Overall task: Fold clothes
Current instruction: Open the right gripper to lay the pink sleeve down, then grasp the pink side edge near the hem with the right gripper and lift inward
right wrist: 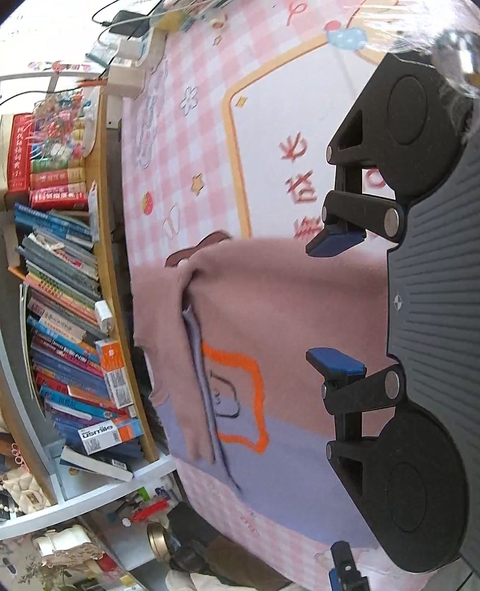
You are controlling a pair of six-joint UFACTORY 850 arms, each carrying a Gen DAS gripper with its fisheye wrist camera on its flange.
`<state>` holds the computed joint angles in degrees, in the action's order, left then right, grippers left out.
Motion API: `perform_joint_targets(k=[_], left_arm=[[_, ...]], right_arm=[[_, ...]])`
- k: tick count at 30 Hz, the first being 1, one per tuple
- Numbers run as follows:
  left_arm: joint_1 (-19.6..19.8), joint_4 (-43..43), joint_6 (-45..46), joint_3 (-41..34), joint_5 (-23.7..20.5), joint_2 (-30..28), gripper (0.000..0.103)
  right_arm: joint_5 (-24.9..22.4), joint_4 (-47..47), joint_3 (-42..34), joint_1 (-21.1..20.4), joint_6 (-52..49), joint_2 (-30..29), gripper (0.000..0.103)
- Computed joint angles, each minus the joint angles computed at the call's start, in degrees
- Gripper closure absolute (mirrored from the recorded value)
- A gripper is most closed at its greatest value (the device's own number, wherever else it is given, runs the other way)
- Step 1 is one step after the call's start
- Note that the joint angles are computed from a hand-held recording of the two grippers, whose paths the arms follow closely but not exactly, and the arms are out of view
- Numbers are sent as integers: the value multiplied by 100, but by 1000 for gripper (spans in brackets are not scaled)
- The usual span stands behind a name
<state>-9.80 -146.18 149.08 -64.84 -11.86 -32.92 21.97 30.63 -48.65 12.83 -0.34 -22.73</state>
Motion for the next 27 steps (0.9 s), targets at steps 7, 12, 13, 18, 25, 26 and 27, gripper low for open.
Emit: perform_joint_targets(k=[7, 12, 13, 18, 25, 26, 27], left_arm=[[73, -1147, 872, 188, 201, 79, 15], [167, -1730, 1203, 221, 65, 46, 24], [180, -1790, 1231, 198, 73, 21, 31], [265, -807, 10, -5, 193, -150, 50], [314, 1912, -2715, -334, -18, -405, 49], [314, 2184, -2988, -403, -38, -462, 50], [311, 2251, -3048, -452, -64, -506, 51]], right_arm=[[-69, -536, 427, -62, 712, 163, 51], [-115, -772, 498, -126, 1010, 150, 52], [-143, -838, 491, -151, 1108, 138, 55], [-233, -848, 385, -217, 1155, 38, 60], [-290, -801, 156, -270, 1036, -143, 67], [-298, -793, 114, -279, 1004, -176, 70], [-323, -746, 66, -289, 936, -207, 72]])
